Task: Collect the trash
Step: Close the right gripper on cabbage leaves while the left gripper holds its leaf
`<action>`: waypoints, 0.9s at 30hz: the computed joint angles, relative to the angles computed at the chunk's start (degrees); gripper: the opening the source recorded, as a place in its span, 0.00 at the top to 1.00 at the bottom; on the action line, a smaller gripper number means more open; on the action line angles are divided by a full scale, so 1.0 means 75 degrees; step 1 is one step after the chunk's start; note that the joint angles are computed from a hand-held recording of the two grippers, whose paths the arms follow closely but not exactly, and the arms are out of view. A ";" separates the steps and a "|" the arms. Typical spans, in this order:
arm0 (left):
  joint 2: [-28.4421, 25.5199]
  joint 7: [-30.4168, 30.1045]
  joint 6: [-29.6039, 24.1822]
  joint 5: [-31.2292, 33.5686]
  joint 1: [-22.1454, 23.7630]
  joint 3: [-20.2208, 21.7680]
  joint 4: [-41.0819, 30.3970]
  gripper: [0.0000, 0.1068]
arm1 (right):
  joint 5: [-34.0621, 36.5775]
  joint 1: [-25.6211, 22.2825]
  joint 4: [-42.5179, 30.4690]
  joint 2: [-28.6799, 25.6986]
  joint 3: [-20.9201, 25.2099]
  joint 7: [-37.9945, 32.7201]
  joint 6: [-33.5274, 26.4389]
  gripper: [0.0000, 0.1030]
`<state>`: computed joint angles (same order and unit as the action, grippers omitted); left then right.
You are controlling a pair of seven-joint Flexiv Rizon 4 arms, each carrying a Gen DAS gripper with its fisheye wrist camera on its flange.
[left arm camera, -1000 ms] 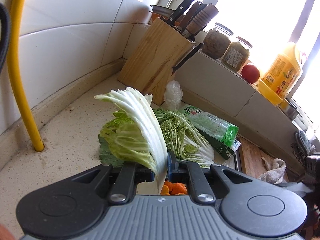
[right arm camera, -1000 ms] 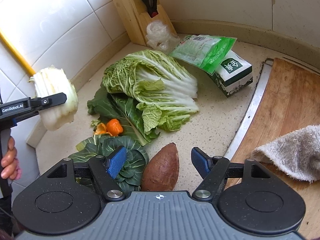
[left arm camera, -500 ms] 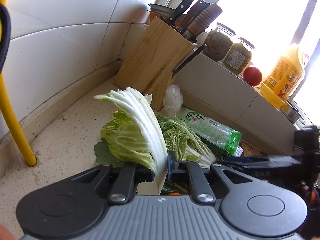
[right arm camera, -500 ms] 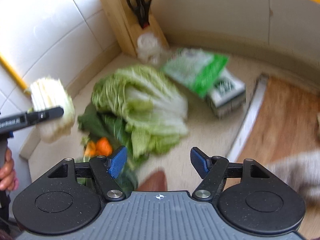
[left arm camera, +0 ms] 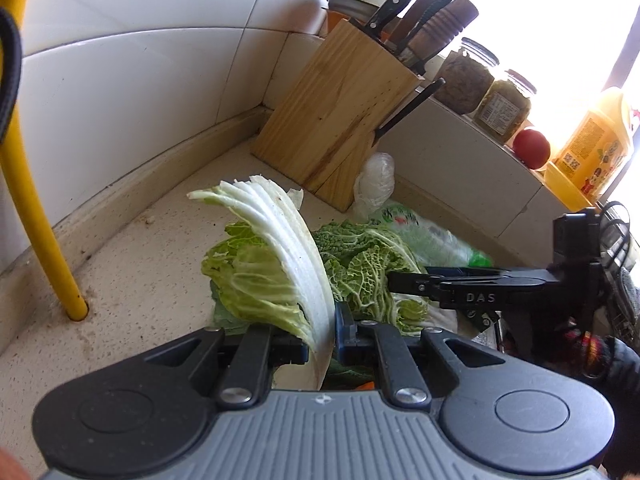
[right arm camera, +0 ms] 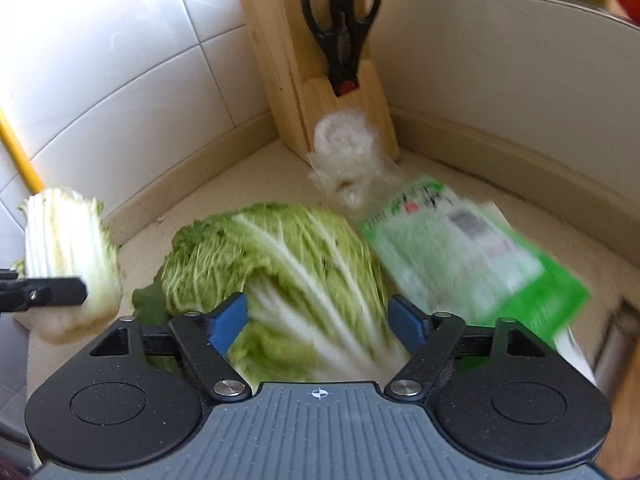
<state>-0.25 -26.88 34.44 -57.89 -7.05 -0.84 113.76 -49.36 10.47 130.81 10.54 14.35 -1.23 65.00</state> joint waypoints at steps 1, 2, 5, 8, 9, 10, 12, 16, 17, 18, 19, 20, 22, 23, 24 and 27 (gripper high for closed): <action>0.0001 -0.0019 -0.0005 -0.0002 0.0002 0.0003 0.0002 0.91 | 0.0011 -0.0013 -0.0023 -0.0093 -0.0075 -0.0144 0.0153 0.16; 0.0001 -0.0008 -0.0039 -0.0014 0.0015 0.0019 0.0011 0.91 | -0.0048 -0.0034 -0.0066 -0.0173 -0.0102 -0.0185 0.0183 0.17; 0.0000 -0.0017 -0.0176 -0.0055 0.0048 0.0039 0.0012 0.91 | 0.0163 0.0074 -0.0203 -0.0307 -0.0102 -0.0269 0.0158 0.28; -0.0004 -0.0022 -0.0350 -0.0086 0.0078 0.0050 -0.0004 0.91 | 0.0737 0.0372 -0.0409 -0.0137 0.0110 -0.0342 -0.0663 0.47; 0.0004 -0.0006 -0.0399 -0.0102 0.0086 0.0054 -0.0003 0.91 | 0.0911 0.0457 -0.0428 -0.0031 0.0177 -0.0352 -0.0893 0.56; 0.0014 0.0030 -0.0445 -0.0124 0.0094 0.0060 0.0004 0.91 | 0.1140 0.0520 -0.0404 0.0092 0.0213 -0.0321 -0.1009 0.60; 0.0021 0.0078 -0.0540 -0.0135 0.0109 0.0071 0.0014 0.90 | 0.1482 0.0572 -0.0305 0.0314 0.0254 -0.0189 -0.0951 0.70; 0.0012 -0.0017 -0.0598 0.0014 0.0117 0.0065 0.0012 0.90 | 0.2015 0.0677 -0.0061 0.0739 0.0428 0.0017 -0.0585 0.77; 0.0025 0.0002 -0.0610 0.0019 0.0118 0.0067 0.0017 0.90 | 0.2110 0.0714 -0.0016 0.0796 0.0484 0.0020 -0.0445 0.77; 0.0037 0.0044 -0.0616 0.0005 0.0121 0.0073 0.0025 0.90 | 0.2171 0.0736 0.0042 0.0840 0.0517 -0.0033 -0.0292 0.76; 0.0043 0.0072 -0.0604 -0.0012 0.0123 0.0078 0.0029 0.90 | 0.2060 0.0688 0.0078 0.0839 0.0577 -0.0016 -0.0201 0.74; 0.0043 0.0069 -0.0579 -0.0019 0.0123 0.0078 0.0034 0.90 | 0.1995 0.0694 0.0031 0.0806 0.0604 -0.0193 -0.0366 0.70; 0.0027 0.0007 -0.0520 0.0015 0.0122 0.0073 0.0034 0.90 | 0.2152 0.0844 -0.0182 0.0674 0.0557 -0.0845 -0.0957 0.61; 0.0025 -0.0021 -0.0496 0.0043 0.0118 0.0068 0.0042 0.90 | 0.2006 0.0829 -0.0258 0.0611 0.0584 -0.0952 -0.1181 0.50; 0.0019 -0.0049 -0.0484 0.0085 0.0117 0.0067 0.0044 0.90 | 0.1900 0.0851 -0.0324 0.0558 0.0578 -0.1174 -0.1359 0.45; -0.0006 -0.0134 -0.0422 0.0234 0.0114 0.0053 0.0025 0.90 | 0.2769 0.1179 -0.0410 0.0498 0.0293 -0.2653 -0.1578 0.28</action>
